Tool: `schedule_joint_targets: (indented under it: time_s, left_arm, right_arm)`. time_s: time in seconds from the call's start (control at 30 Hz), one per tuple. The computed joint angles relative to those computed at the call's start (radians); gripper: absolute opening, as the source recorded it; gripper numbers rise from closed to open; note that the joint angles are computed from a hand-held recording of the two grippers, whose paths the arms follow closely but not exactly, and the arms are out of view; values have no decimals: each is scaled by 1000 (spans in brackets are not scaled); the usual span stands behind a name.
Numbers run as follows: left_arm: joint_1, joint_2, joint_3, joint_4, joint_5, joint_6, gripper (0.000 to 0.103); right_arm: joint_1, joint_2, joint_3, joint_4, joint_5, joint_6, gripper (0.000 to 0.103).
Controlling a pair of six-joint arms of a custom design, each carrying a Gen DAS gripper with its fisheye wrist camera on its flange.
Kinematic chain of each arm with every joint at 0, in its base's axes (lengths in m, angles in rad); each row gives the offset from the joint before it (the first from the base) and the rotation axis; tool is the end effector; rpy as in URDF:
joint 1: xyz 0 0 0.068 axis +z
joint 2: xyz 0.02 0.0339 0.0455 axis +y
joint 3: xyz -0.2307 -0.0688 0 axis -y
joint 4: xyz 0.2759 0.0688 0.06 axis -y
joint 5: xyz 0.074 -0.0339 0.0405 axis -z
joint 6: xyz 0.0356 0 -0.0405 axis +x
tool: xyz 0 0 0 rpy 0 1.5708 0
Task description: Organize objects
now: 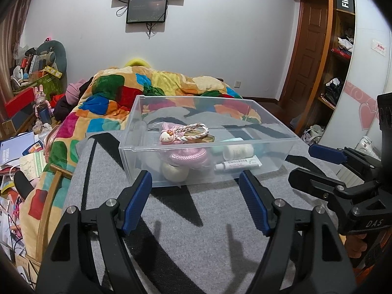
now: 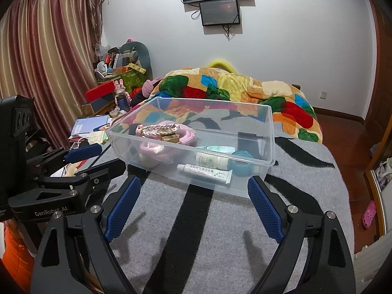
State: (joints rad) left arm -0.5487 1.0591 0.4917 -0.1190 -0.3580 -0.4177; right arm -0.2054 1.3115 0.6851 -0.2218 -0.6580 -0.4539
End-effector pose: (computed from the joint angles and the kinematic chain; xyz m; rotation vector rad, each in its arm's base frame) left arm 0.2241 -0.1224 0.1489 -0.0441 2.2090 -0.1316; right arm 0.2855 -0.0372 0.1467 -0.5605 2.1720 0.4465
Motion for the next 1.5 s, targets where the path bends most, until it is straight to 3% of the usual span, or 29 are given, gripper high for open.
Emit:
schedule_joint_targets:
  time_s: [1.4,1.5]
  left_arm:
    - [-11,-35,-3,-20,4,-4,74]
    - [-11,-35,-3,-21,2,-5,78]
  right_arm:
    - [0,1,-4,-7,-3,3,88]
    - [0,1,-3,-7,-3,3,88]
